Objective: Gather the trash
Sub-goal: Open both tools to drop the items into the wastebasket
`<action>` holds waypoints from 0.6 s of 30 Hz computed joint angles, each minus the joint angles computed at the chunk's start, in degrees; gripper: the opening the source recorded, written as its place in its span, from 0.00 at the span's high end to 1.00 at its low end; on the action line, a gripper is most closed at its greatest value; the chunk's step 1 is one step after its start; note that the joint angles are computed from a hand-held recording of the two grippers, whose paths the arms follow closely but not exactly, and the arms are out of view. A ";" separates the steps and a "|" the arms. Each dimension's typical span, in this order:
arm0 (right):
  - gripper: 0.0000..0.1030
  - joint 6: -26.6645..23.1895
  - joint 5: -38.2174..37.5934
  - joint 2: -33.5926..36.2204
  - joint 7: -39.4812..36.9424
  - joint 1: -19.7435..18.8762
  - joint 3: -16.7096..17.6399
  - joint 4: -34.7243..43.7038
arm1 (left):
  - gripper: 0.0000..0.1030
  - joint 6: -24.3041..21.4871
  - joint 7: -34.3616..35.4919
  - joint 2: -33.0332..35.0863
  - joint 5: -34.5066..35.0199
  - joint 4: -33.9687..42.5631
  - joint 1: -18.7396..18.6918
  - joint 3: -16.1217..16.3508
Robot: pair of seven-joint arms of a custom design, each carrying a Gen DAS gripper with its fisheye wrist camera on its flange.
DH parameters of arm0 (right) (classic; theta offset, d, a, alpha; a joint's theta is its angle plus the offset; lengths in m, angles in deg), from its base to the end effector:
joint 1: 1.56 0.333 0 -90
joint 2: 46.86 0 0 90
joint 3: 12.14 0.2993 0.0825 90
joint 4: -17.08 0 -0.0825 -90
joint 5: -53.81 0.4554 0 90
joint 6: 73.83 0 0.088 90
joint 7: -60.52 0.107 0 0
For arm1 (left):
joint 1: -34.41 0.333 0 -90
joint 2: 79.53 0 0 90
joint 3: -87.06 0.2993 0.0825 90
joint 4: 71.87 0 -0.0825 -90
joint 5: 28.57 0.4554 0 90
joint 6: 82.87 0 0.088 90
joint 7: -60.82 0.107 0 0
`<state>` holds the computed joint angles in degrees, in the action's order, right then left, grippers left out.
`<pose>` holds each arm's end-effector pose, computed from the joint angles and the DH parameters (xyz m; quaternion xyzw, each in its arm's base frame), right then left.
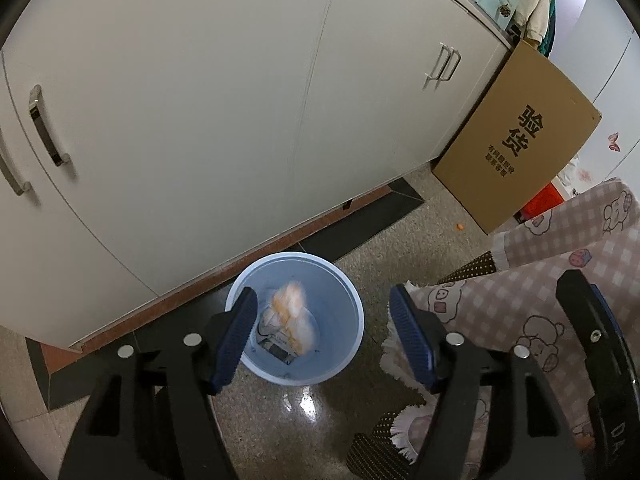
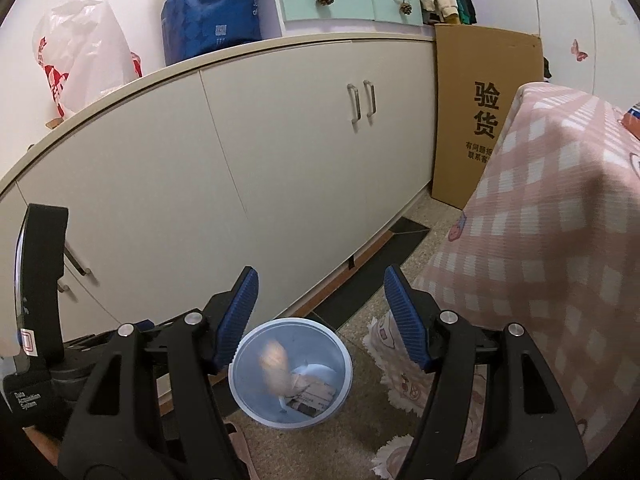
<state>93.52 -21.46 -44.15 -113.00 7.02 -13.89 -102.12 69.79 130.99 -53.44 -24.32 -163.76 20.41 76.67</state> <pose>0.6284 0.1362 0.4054 -0.5004 0.7287 -0.3162 0.3445 0.7166 -0.3066 0.3918 -0.6426 0.7042 -0.2815 0.1092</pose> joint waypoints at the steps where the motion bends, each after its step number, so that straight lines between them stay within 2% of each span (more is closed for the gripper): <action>1: 0.37 -0.03 0.69 -0.06 -0.63 0.01 0.06 0.04 | 0.35 0.11 -0.51 -0.31 0.48 -0.05 -0.39 0.26; 6: 0.37 0.41 1.46 -2.85 -0.77 -0.41 0.60 -1.75 | 0.35 1.13 -2.63 -3.36 2.43 -1.91 -1.44 0.81; 11: 0.37 0.11 -0.67 -7.53 0.64 -1.67 2.46 -3.77 | 0.34 5.55 -5.70 -9.94 5.19 -8.28 -1.89 1.14; 16: 0.37 -0.42 -4.01 -15.59 3.83 -4.02 5.24 -8.02 | 0.34 10.89 -7.13 -17.52 6.30 -15.03 -1.67 -0.15; 18: 0.37 -0.02 -4.30 -20.00 5.18 -5.47 6.21 -10.87 | 0.32 12.15 -5.30 -19.89 4.86 -16.86 -1.24 -1.34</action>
